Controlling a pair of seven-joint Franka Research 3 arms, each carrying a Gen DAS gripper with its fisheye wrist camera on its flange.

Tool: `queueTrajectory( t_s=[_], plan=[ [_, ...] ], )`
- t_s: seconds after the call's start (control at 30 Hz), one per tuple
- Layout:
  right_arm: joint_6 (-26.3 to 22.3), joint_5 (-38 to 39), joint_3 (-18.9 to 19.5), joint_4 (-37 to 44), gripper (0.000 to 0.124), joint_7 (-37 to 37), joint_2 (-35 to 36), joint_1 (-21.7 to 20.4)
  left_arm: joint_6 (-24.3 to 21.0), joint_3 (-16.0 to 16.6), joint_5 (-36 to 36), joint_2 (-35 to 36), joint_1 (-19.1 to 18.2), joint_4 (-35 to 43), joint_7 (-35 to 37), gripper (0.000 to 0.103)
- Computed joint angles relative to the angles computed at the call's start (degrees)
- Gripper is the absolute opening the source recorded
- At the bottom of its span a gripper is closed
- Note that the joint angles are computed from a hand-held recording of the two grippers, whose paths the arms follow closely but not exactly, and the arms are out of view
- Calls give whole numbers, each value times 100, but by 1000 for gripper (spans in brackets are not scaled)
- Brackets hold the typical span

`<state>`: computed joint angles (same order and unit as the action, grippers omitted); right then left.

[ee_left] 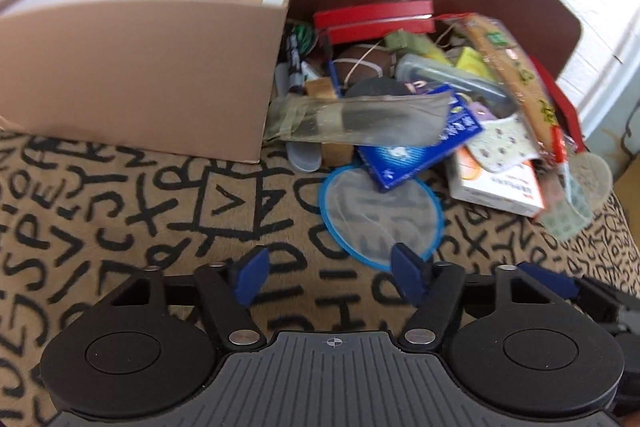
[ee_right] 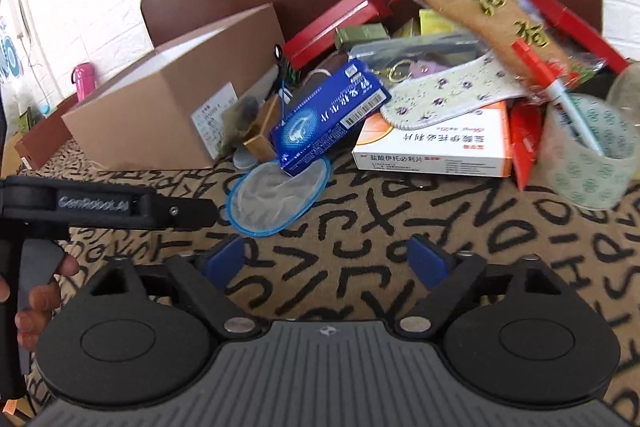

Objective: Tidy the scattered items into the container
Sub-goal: 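Grasp blue net handle with left tool while right tool grips the net rim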

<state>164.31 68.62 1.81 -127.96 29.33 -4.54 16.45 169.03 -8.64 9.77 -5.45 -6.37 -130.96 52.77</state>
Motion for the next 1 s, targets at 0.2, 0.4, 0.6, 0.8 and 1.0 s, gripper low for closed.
queueTrajectory(
  t_s=[0.2, 0.4, 0.6, 0.8, 1.0],
  plan=[
    [-242, -276, 59, 448, 67, 247, 451, -103, 86, 43, -378, 420, -11, 327, 462, 70],
    [-471, -403, 196, 919, 48, 375, 834, -212, 42, 23, -90, 755, 67, 713, 287, 58],
    [-710, -432, 283, 928, 15, 433, 773, -331, -175, -13, 240, 718, 83, 743, 189, 4],
    [-1252, 340, 33, 151, 10, -382, -241, -288, 91, -42, -1349, -51, -212, -103, 1349, 0],
    [-1879, -250, -277, -802, 10, 178, -1200, -260, -142, 417, -2554, -982, -1104, -1023, 2102, 1]
  ],
)
